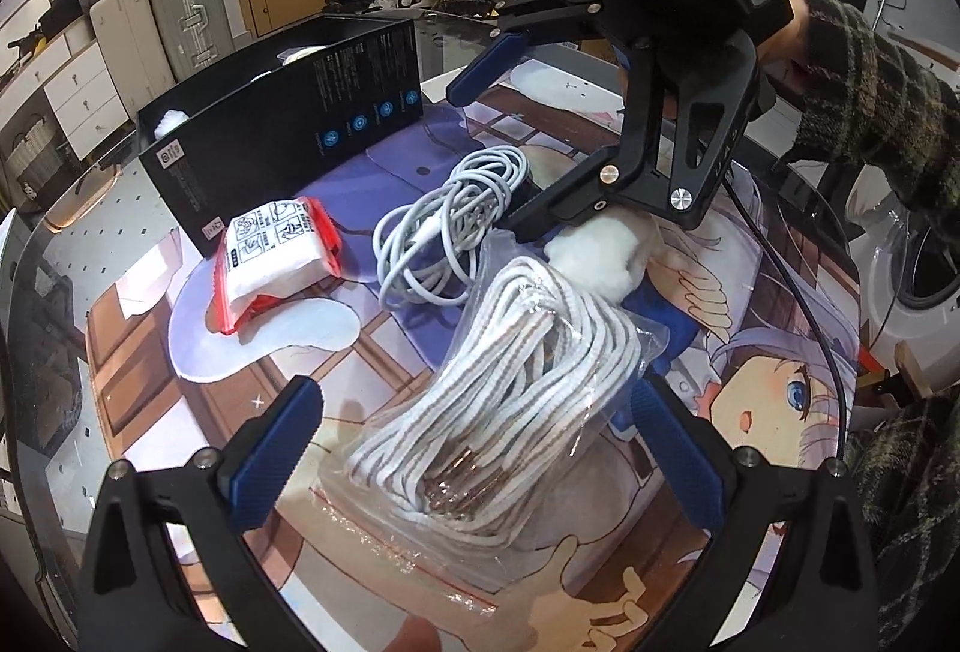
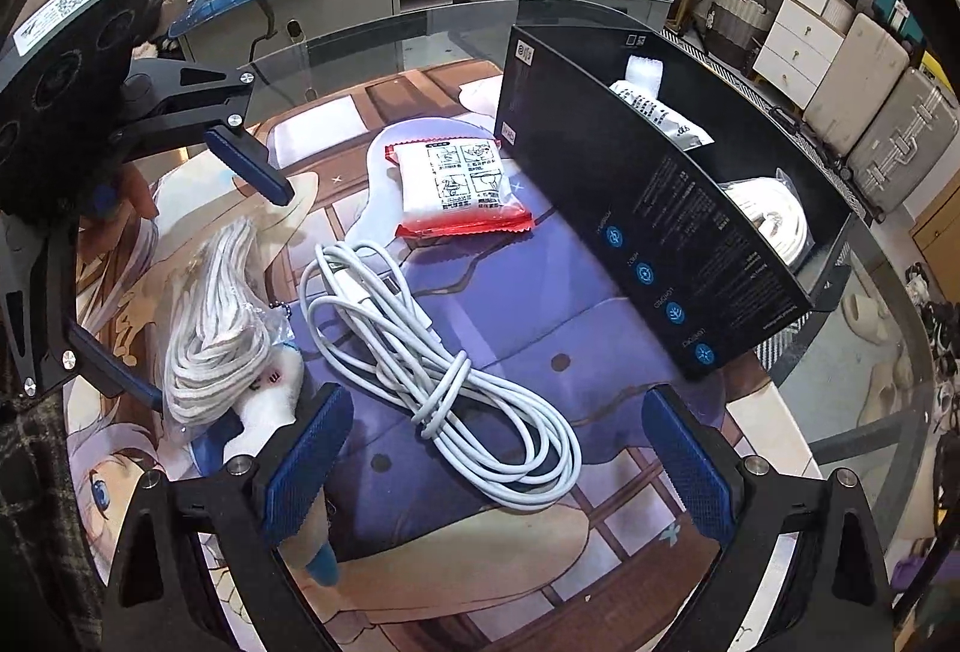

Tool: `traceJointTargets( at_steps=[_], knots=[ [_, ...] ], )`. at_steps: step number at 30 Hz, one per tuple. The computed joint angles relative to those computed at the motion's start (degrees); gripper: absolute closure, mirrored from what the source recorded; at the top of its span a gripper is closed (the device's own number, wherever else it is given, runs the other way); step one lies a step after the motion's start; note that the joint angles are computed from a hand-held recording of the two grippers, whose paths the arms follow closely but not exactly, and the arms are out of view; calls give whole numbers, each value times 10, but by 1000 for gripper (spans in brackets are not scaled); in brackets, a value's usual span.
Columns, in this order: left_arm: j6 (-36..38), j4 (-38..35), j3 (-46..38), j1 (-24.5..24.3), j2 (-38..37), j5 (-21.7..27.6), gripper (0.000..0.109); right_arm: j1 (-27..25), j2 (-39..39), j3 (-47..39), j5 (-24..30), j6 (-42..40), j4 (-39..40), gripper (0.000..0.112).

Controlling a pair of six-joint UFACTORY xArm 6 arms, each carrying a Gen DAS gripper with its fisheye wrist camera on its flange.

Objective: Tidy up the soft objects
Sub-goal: 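Grasp the rope bag with the left tool while the right tool grasps the white cable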

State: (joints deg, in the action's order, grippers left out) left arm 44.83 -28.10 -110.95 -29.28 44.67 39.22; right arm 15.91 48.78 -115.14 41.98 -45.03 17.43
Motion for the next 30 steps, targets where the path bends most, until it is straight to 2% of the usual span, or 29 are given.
traceJointTargets(
  at_steps=[9,13,20,26,28,30],
  knots=[
    [-3,30,-14,-2,19,10,6,10,45,-68,34,0,-18,15],
    [6,22,-8,-3,18,5,6,17,59,-89,45,-1,-35,18],
    [30,11,-36,3,35,25,6,25,118,-187,93,10,-52,23],
    [47,-4,-47,5,43,26,6,31,139,-228,121,20,-54,33],
    [49,-7,-47,6,43,26,6,32,144,-240,134,21,-51,41],
    [49,-7,-47,6,43,25,6,35,126,-212,125,21,-49,47]
  ],
)
